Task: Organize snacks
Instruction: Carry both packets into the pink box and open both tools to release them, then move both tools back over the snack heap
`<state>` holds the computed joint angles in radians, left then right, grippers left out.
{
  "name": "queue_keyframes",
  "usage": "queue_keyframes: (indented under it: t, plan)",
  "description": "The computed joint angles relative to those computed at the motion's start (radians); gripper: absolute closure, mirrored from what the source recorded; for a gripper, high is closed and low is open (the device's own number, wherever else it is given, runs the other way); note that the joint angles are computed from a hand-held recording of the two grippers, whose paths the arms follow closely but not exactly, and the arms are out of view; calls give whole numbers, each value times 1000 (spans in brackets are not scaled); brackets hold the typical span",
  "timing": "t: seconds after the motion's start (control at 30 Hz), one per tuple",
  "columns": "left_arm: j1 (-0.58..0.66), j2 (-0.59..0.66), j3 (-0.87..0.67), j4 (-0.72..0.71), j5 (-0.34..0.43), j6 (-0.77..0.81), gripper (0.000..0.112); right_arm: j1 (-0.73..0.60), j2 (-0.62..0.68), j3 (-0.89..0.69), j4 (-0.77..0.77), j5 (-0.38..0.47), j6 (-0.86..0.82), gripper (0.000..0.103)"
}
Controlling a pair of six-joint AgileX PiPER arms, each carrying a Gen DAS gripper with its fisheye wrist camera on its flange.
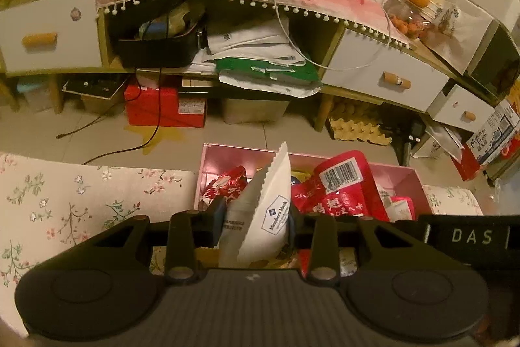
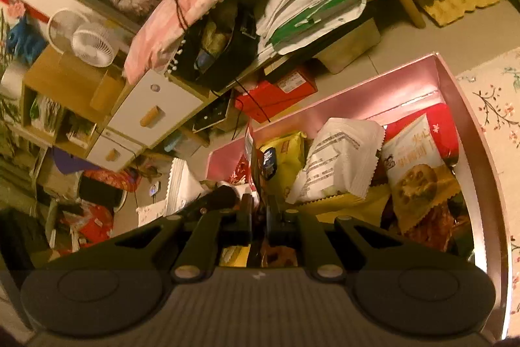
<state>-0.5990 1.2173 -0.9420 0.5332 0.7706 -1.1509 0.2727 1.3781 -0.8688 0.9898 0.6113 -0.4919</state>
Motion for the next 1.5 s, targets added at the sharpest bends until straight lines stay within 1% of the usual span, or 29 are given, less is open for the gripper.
queue_keyframes:
  t: [0.03, 0.1, 0.17, 0.23, 0.3, 0.4, 0.5, 0.53, 0.63, 0.77, 0.87, 0.9, 0.93, 1.0, 1.03, 1.07, 1.13, 1.2, 1.27, 1.37, 1.43, 1.47, 1.5]
  plan:
    - [3, -3, 1, -2, -3, -3, 68, 0, -6, 0, -11, 0, 2, 96]
    - [3, -13, 1, 13, -5, -13, 64, -6, -28, 6, -32, -3, 7, 89]
    - [-11, -20, -6, 43, 3, -24, 61, -16, -41, 8, -46, -8, 15, 85]
    - [-23, -22, -13, 57, 5, -17, 61, -27, -56, 12, -61, -15, 25, 82]
    - [-36, -21, -17, 66, 8, -7, 61, -43, -70, 18, -66, -15, 31, 81]
    - [-49, -34, -2, 87, 7, -58, 61, -89, -95, 42, -26, 11, -9, 81]
    - [-10, -78, 42, 84, -34, -128, 61, -147, -120, 77, 16, 42, -65, 81]
    - [9, -91, 55, 77, -48, -135, 61, -167, -123, 84, 24, 54, -76, 81]
    - [30, -111, 78, 65, -56, -133, 61, -209, -116, 93, 38, 87, -89, 81]
    - [34, -124, 107, 79, -65, -151, 60, -224, -122, 97, 45, 107, -88, 81]
    - [0, -100, 106, 137, -63, -181, 62, -210, -127, 98, 34, 110, -68, 81]
    - [-10, -89, 101, 147, -67, -172, 66, -200, -128, 97, 27, 106, -56, 81]
    - [-6, -83, 98, 131, -87, -149, 66, -188, -130, 96, 22, 101, -48, 81]
    - [25, -73, 92, 41, -141, -70, 67, -184, -134, 98, 19, 108, -50, 81]
    - [36, -71, 92, 6, -152, -37, 67, -177, -135, 97, 15, 108, -47, 81]
    - [37, -72, 92, 1, -151, -30, 67, -175, -138, 98, 13, 112, -49, 81]
    - [43, -89, 101, -4, -147, -24, 64, -169, -146, 99, 4, 116, -44, 81]
    - [43, -119, 114, -8, -136, -13, 51, -174, -152, 101, 0, 122, -46, 81]
    - [22, -146, 121, 19, -107, -38, 45, -183, -162, 103, -11, 130, -32, 81]
    - [4, -197, 123, 3, -65, -51, 44, -209, -190, 111, -25, 156, -1, 81]
    - [-25, -239, 124, -8, -32, -73, 42, -222, -221, 112, -64, 176, 50, 81]
    - [-55, -254, 121, 7, -1, -102, 40, -224, -241, 108, -105, 184, 94, 81]
    - [-108, -271, 113, 37, 49, -148, 38, -215, -263, 101, -169, 187, 162, 81]
